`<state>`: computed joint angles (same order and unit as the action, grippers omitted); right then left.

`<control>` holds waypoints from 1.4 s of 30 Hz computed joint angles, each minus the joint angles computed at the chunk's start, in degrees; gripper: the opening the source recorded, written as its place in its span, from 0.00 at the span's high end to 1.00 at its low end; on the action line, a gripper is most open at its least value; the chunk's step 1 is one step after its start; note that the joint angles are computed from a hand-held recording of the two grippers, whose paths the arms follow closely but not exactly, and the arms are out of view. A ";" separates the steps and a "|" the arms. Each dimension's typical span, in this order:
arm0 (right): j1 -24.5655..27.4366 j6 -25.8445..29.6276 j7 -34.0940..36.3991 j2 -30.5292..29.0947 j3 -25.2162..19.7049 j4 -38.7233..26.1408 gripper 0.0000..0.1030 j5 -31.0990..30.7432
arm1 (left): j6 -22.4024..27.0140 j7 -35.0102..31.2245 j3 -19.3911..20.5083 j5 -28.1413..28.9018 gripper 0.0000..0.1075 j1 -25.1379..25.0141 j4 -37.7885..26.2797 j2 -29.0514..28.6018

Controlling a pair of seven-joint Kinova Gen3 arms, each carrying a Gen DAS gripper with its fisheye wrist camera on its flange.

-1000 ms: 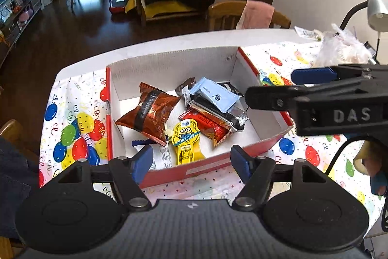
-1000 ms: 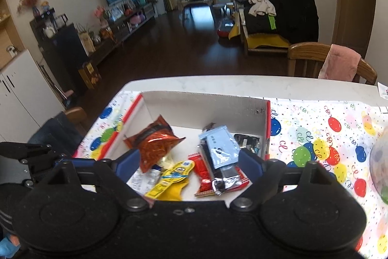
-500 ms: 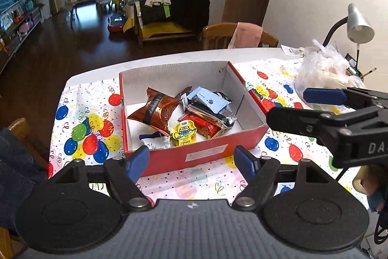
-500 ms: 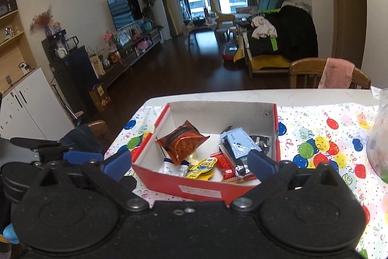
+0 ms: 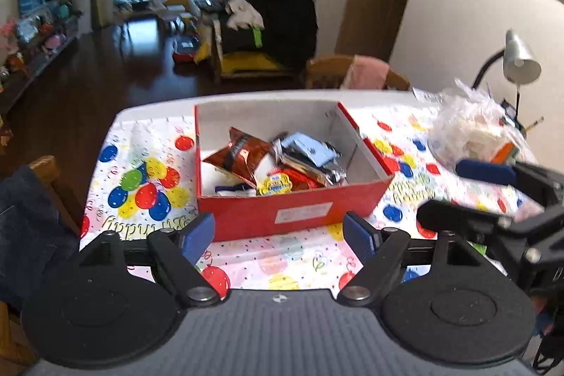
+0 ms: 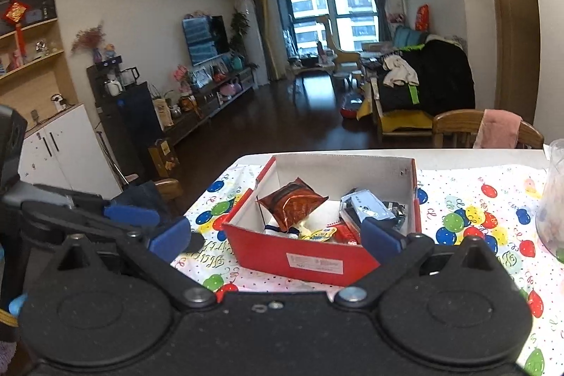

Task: Organize snacks
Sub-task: 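Withdraw both tools from the box back over the tablecloth, then grasp green-and-white pouch on the tablecloth with left tool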

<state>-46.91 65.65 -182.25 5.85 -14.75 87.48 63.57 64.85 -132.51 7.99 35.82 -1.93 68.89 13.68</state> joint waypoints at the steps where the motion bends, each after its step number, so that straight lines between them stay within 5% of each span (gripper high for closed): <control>1: -0.02 -0.41 -0.36 -0.40 -0.09 0.95 0.00 -0.06 | -0.98 -0.60 0.01 0.80 0.21 -0.29 1.59 -0.80; 13: 4.03 -0.46 2.37 -6.80 -3.29 10.19 0.00 -5.58 | -4.13 9.67 -2.09 -2.37 0.21 2.51 10.07 -4.65; 26: 15.22 -10.84 15.21 -14.68 -3.28 20.53 0.02 -24.91 | -8.18 24.73 -2.23 -16.14 0.21 7.46 14.60 -6.26; 35: 19.72 -20.77 24.94 -13.44 -2.28 24.22 0.07 -34.85 | -3.63 33.11 -3.08 -20.36 0.21 7.32 14.77 -3.73; 42: 21.38 -23.46 33.24 -12.95 -1.18 25.04 0.09 -41.97 | -3.00 31.89 -1.74 -24.00 0.22 9.13 18.06 -3.80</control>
